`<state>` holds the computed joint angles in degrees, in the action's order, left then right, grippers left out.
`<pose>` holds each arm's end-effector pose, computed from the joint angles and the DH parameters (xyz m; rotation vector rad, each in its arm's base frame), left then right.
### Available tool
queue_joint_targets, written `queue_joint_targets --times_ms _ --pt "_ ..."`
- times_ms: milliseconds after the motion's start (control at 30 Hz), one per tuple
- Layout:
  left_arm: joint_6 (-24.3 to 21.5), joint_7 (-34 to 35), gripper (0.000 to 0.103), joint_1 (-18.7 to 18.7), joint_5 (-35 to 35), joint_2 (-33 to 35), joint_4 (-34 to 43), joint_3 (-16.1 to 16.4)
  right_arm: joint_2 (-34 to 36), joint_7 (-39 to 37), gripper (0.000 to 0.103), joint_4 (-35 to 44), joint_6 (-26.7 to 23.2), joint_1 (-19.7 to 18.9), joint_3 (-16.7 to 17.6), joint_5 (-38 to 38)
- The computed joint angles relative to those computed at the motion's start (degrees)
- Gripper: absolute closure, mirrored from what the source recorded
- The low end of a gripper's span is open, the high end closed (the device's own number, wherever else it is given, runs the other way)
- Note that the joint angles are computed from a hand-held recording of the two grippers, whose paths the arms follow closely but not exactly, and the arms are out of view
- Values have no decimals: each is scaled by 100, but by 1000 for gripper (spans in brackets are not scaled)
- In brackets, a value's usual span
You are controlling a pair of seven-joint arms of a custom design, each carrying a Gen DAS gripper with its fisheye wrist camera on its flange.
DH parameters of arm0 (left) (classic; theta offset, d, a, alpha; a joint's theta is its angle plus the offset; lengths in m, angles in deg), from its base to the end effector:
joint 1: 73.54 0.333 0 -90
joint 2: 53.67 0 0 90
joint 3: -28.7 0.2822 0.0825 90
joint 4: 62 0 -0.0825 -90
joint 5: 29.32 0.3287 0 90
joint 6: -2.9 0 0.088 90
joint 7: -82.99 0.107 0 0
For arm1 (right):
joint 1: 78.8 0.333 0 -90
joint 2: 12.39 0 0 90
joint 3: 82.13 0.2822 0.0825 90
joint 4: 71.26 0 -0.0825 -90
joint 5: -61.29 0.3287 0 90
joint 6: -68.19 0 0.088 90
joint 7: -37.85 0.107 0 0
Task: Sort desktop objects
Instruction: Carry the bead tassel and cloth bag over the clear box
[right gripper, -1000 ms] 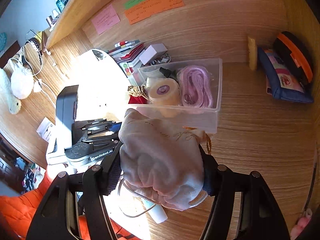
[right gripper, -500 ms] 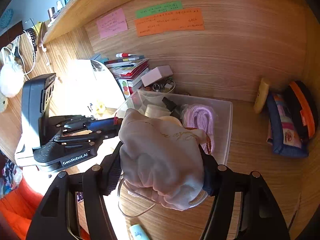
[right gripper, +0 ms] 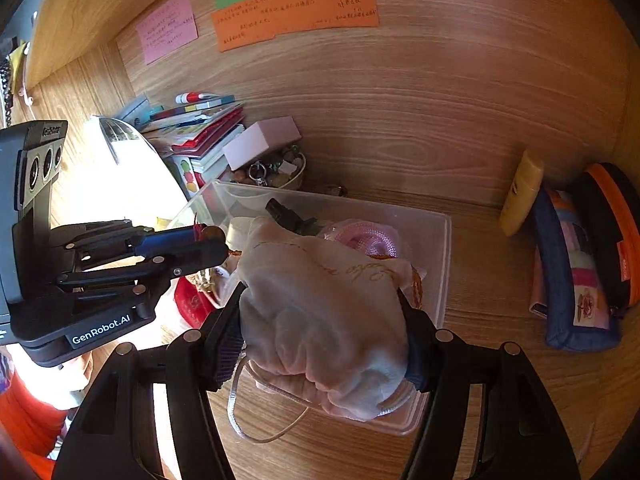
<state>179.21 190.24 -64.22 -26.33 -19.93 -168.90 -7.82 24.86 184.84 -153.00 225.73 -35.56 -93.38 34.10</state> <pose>0.5858 -0.2402 0.3459 -1.2386 2.3873 -1.0391 0.5616 0.4132 0.3917 -1.7441 1.7020 -0.5471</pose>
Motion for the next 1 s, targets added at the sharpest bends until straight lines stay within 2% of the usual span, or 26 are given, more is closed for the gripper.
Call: queue_joint_targets --times_ms 167,233,400,600,700,833,1000 --pt "-200 -42 85 -192 -64 272 354 155 368 -16 42 443 -201 28 -155 -93" --pt "-145 -70 85 -275 -54 307 380 254 386 66 42 391 -120 68 -235 -202" --pt "-139 -83 85 -274 -33 425 462 257 339 228 40 167 149 114 -344 -328" --pt "0 -263 85 -481 124 427 444 502 446 203 37 448 -389 295 -434 -647" --pt "-26 -296 85 -409 167 457 456 431 478 261 37 552 -588 311 -410 -834" --pt "-84 -314 84 -334 159 457 454 365 523 301 30 662 -802 305 -345 -1025" --pt "1 -423 73 -380 182 381 386 460 561 225 22 777 -1042 274 -216 -1163"
